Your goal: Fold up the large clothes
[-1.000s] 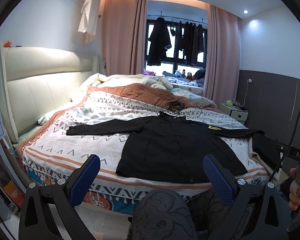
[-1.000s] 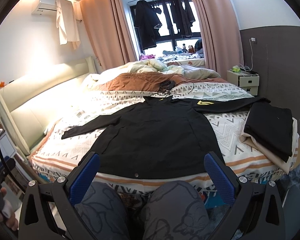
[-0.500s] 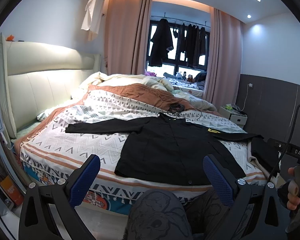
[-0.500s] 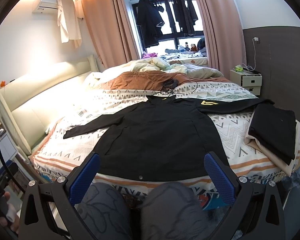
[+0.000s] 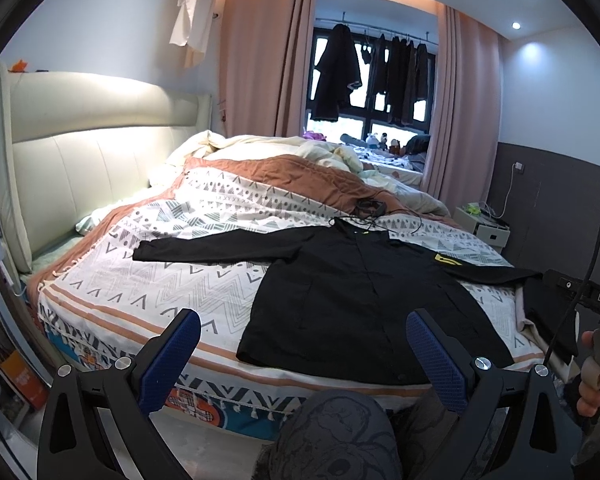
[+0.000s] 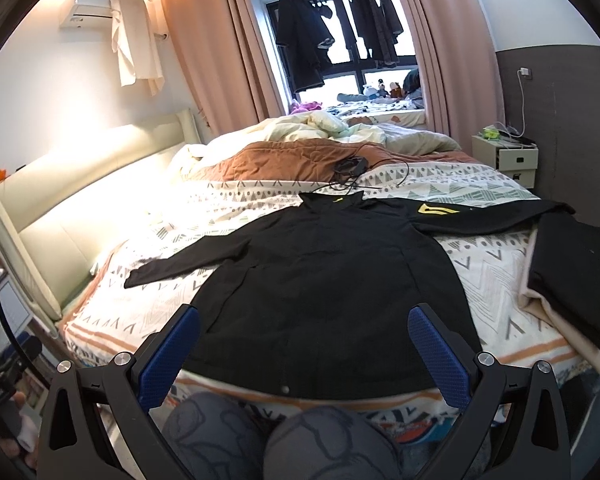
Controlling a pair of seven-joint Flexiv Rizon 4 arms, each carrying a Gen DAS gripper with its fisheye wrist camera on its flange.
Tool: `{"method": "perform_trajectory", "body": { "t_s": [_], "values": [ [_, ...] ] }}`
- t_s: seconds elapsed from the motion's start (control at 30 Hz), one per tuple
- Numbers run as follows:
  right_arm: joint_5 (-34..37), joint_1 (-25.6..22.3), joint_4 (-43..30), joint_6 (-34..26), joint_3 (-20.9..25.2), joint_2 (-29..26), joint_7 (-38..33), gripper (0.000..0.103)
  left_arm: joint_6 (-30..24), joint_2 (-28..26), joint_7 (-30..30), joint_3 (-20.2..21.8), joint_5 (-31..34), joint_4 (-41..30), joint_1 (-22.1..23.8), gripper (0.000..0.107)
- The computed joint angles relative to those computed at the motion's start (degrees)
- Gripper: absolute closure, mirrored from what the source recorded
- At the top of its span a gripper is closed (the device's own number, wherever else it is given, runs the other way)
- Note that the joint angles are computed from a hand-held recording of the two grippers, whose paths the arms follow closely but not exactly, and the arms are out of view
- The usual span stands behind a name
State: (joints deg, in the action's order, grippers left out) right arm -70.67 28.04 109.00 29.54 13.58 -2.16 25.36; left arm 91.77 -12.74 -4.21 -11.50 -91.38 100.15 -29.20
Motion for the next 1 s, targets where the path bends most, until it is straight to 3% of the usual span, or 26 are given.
{"method": "perform_trajectory", "body": {
  "t_s": [0.13, 0.3, 0.57, 0.7, 0.87, 1.0],
  "values": [
    [-1.7, -1.7, -1.2, 4.1, -2.0, -2.0, -0.9, 0.0, 0.7, -4.1, -2.4, -0.6, 1.5, -3.4, 0.8, 0.004],
    [-3.7, -3.6, -3.3, 9.4, -4.8, -5.4, -0.7, 0.0, -1.7, -9.1, -14.2, -1.7, 13.3, -6.1, 4.3, 0.004],
    [-3.6, -5.8, -9.6, 19.2, -9.8, -13.0, -0.5, 0.0, -9.3, -17.7, -35.3, 3.6, 34.4, -14.7, 6.0, 0.004],
    [-2.0, -6.2, -15.7, 24.3, -12.8, -18.1, -1.8, 0.0, -16.9, -23.3, -47.6, 9.2, 44.9, -23.4, 5.4, 0.004],
    [5.8, -6.1, -24.6, 28.0, -15.8, -24.7, -7.8, 0.0, -21.9, -29.2, -55.7, 10.8, 52.1, -34.0, 6.8, 0.004],
    [12.5, -5.5, -32.4, 28.8, -17.8, -30.1, -13.8, 0.0, -29.7, -35.3, -62.9, 13.4, 58.3, -46.1, 7.7, 0.004]
  ]
}}
